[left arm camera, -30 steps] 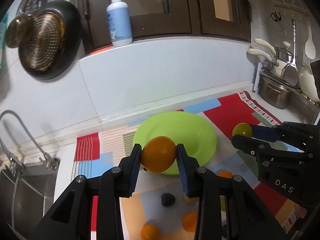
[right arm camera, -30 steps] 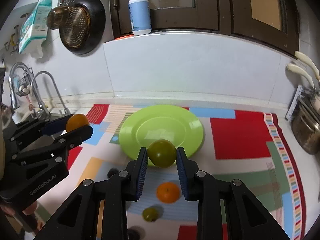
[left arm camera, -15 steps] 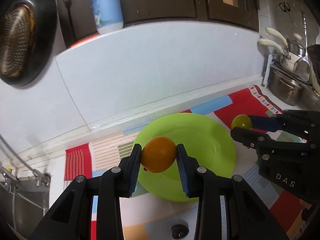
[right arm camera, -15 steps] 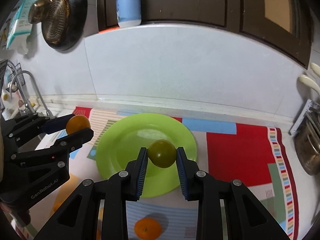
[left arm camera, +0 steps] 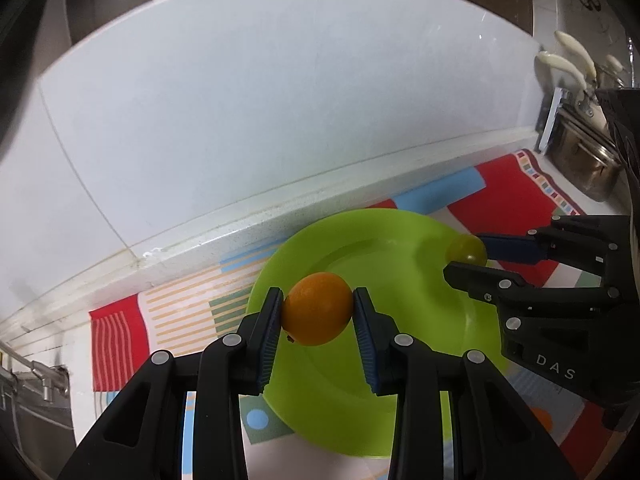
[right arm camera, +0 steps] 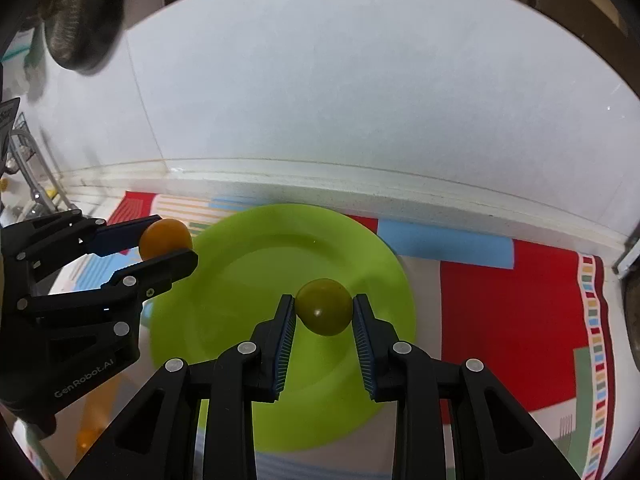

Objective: Organize fruits
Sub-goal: 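Carry the orange in the left tool while the right tool carries the green fruit to the plate, then open the left tool over the plate while the right tool releases the green fruit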

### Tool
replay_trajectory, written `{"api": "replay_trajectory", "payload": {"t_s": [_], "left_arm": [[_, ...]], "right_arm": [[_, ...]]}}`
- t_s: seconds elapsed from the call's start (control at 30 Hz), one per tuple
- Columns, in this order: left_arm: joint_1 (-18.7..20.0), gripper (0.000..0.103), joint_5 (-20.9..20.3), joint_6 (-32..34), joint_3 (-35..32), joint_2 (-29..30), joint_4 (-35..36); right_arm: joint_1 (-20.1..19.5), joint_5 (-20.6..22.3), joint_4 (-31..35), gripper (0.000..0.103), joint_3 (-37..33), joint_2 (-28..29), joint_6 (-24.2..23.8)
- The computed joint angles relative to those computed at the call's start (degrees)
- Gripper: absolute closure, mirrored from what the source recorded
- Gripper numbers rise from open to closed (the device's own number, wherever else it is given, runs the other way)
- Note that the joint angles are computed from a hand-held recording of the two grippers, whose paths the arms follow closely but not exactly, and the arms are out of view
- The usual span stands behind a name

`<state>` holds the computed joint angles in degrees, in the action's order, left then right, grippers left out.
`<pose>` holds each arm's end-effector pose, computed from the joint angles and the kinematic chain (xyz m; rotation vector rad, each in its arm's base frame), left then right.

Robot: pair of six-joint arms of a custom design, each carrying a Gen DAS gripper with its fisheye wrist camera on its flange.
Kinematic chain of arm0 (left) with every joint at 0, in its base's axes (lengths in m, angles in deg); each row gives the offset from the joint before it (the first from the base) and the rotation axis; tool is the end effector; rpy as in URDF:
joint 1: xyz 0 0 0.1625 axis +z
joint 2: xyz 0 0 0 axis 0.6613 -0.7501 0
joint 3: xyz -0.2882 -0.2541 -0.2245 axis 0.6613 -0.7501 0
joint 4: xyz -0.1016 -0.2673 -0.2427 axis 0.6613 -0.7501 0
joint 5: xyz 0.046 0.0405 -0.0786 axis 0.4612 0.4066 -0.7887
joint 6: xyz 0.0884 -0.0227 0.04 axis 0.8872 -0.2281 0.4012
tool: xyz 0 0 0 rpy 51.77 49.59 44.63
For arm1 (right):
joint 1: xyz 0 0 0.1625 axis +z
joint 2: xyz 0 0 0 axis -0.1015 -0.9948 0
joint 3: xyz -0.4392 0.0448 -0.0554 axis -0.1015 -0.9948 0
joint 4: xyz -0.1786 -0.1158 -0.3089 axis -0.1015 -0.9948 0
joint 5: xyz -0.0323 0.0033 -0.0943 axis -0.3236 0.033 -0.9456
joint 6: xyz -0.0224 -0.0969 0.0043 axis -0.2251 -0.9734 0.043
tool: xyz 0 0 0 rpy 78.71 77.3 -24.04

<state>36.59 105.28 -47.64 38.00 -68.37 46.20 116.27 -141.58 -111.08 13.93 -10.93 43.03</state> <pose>0.0342 -0.6862 0.2240 1.0319 2.2579 -0.6140 0.3103 -0.6487 -0.1224 0.4146 -2.2689 0.8039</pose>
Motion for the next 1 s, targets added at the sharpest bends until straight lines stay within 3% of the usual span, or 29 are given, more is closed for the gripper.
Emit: {"api": "replay_trajectory", "payload": {"t_s": [0.33,0.47,0.53,1.0], "left_arm": [[0.8,0.067,-0.7,-0.5,-8.9,5.7,6.5],[0.7,0.052,-0.9,0.2,-6.2,4.2,3.5],[0.6,0.051,-0.8,0.0,-5.2,3.4,2.8],[-1.1,0.034,-0.1,-3.3,12.5,-9.9,-6.5]], "right_arm": [[-1.8,0.8,3.7,0.073,-3.4,1.3,0.4],[-1.8,0.4,3.4,0.068,-3.3,1.4,0.5],[-1.7,0.4,2.7,0.062,-2.7,1.1,0.5],[2.4,-1.3,-6.2,0.062,5.8,-1.7,1.7]]}}
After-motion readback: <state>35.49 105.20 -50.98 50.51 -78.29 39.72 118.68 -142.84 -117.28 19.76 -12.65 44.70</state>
